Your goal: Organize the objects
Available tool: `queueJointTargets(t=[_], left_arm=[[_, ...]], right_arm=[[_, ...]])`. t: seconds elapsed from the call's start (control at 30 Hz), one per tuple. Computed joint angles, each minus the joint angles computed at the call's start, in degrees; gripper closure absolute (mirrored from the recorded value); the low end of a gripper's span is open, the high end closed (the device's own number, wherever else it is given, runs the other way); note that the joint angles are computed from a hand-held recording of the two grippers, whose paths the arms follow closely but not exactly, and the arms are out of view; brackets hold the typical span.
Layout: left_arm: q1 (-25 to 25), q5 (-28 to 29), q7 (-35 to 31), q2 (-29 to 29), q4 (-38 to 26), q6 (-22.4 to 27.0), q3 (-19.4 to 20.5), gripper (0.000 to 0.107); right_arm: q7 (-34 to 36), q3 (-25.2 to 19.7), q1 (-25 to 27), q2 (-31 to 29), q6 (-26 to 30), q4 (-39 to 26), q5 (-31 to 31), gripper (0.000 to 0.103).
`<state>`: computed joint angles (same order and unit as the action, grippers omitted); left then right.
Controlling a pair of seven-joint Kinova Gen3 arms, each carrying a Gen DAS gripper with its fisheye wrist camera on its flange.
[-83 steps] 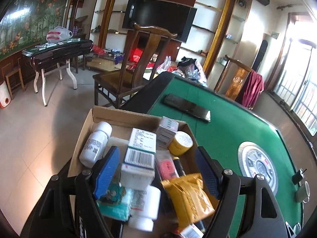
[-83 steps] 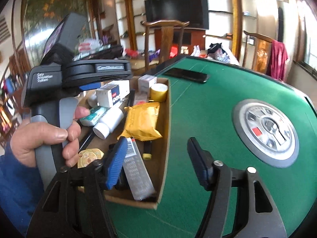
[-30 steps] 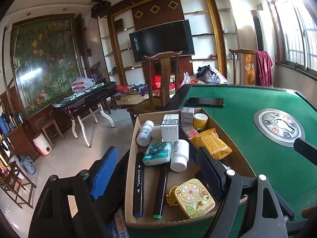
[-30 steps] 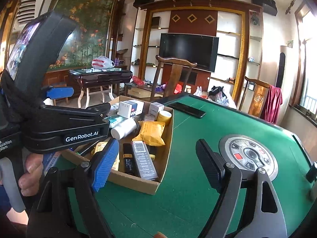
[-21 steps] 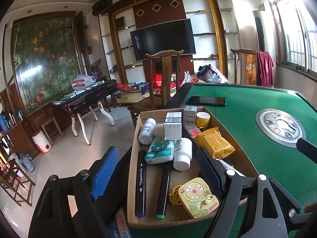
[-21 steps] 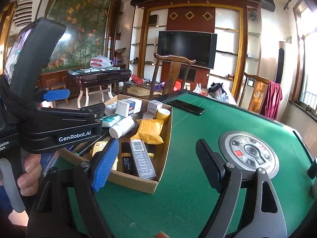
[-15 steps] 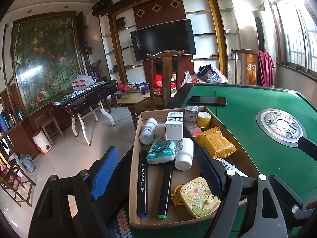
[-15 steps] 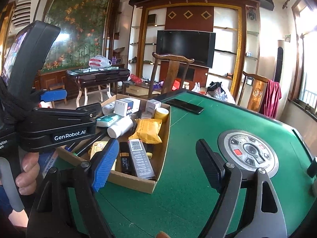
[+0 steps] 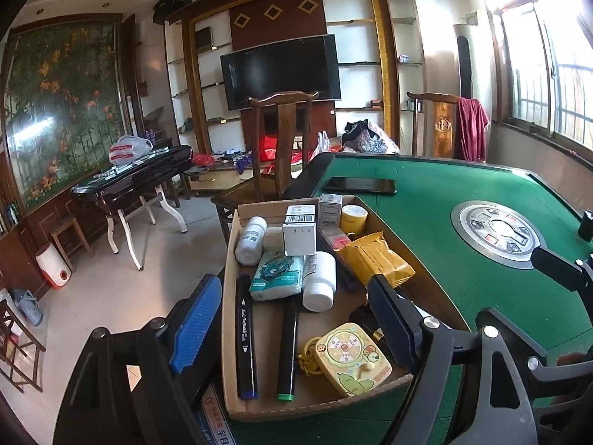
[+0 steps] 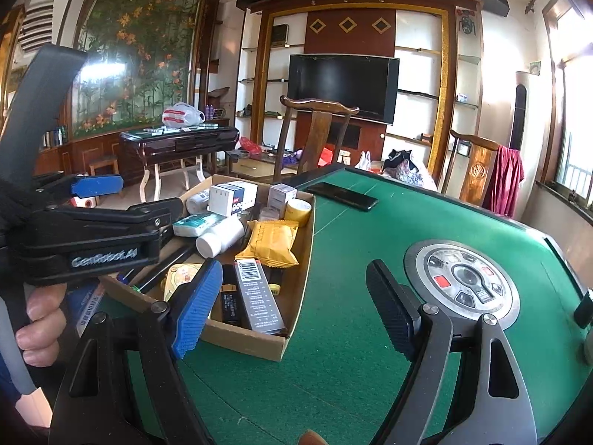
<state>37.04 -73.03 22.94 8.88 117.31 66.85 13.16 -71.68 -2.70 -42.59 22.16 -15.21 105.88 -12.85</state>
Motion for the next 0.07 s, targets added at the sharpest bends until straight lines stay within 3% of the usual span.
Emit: queueJointTargets(t=[0.07], left_arm=[[-0.1,0.5,-0.6,0.3,-0.5,0.0,0.0,0.026]], right_arm=[[0.5,0.9,-0.8,-0.1,-0.4,0.2,-0.9,0.022]])
